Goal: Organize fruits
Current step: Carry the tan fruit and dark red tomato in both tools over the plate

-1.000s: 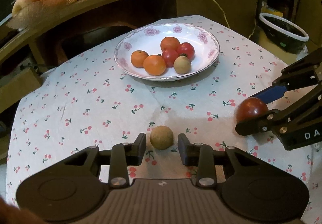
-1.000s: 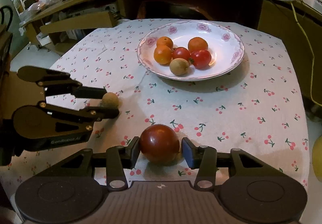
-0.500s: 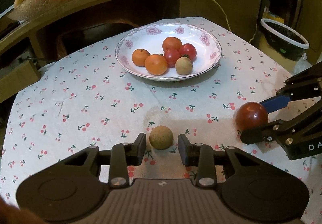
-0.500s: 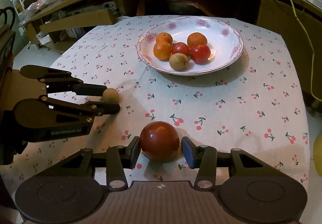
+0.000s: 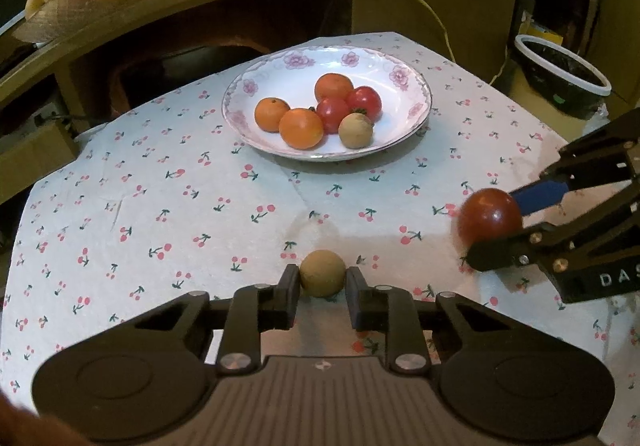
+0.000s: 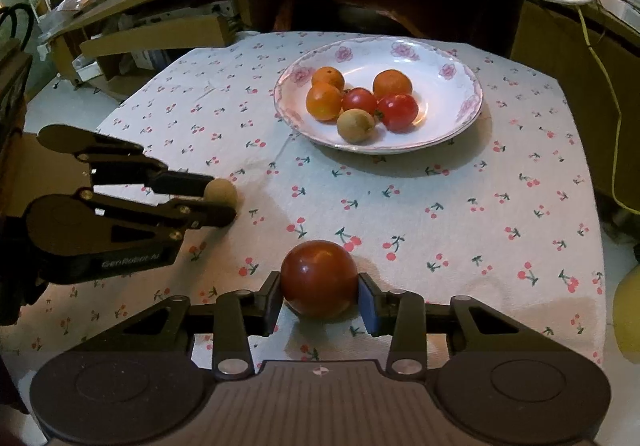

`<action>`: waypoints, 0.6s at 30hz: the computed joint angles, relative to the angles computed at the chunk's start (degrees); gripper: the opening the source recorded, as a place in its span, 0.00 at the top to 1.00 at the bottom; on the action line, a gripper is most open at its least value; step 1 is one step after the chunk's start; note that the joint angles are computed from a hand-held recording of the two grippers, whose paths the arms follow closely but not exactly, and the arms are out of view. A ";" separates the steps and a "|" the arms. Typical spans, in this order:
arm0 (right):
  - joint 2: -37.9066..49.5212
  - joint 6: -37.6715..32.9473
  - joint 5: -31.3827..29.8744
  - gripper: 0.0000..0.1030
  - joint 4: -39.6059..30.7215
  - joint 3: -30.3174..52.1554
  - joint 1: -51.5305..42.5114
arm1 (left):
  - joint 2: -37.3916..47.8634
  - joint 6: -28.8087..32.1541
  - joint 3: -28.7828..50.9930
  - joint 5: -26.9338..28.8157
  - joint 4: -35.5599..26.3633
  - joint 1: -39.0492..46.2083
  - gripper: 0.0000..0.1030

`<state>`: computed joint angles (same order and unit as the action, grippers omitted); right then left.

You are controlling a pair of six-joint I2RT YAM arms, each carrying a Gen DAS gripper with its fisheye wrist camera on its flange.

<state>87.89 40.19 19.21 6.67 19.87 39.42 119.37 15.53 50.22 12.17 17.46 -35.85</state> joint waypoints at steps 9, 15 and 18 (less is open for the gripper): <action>-2.81 -2.81 0.74 0.62 0.33 0.95 -4.15 | -2.08 -2.52 2.03 0.46 -0.37 -1.51 0.71; -3.44 -4.95 1.13 0.62 1.26 2.03 -7.87 | -1.15 -3.85 5.73 -0.27 -1.08 -2.39 0.71; -2.61 -5.55 1.22 0.62 2.34 2.35 -9.45 | -0.03 -4.34 7.45 -0.92 -1.41 -2.98 0.71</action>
<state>85.28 34.64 20.44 9.01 22.22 29.97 119.35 11.19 57.67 11.24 16.06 -38.83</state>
